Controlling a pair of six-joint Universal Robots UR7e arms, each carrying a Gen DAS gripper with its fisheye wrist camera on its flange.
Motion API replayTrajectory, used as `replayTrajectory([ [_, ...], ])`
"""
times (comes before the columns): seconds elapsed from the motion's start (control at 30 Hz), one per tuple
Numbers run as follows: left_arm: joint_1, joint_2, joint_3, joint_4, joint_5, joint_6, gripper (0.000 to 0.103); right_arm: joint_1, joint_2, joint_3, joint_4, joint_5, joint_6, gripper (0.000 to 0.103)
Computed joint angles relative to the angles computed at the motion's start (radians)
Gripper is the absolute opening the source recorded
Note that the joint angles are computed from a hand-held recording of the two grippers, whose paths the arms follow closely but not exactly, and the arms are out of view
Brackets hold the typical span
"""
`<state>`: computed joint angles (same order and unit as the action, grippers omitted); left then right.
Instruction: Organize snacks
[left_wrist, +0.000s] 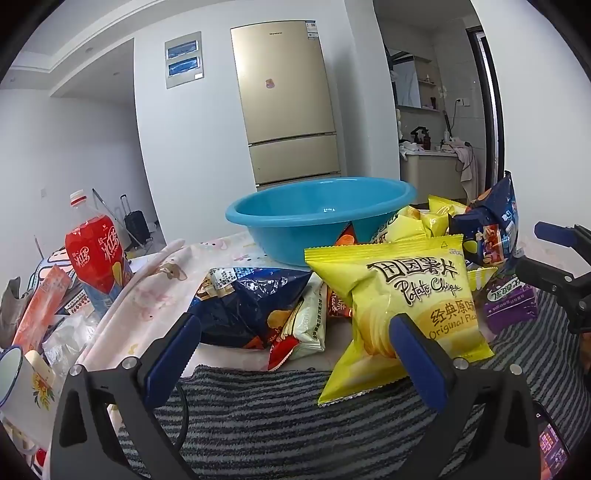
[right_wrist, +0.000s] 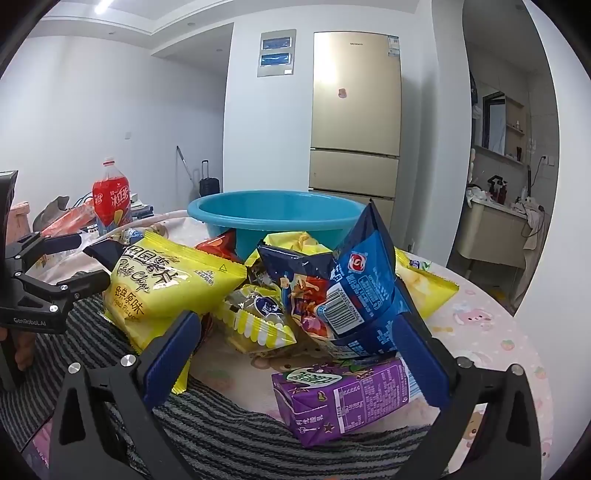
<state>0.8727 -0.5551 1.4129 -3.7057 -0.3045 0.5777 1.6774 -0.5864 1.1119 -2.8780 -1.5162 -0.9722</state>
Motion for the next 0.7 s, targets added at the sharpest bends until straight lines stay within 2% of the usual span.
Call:
replayTrajectory([
  [0.7,0.0,0.0,-0.001,0.0,-0.001,0.001,0.103,0.001,0.008,-0.012,0.014,-0.011,0.009,0.103],
])
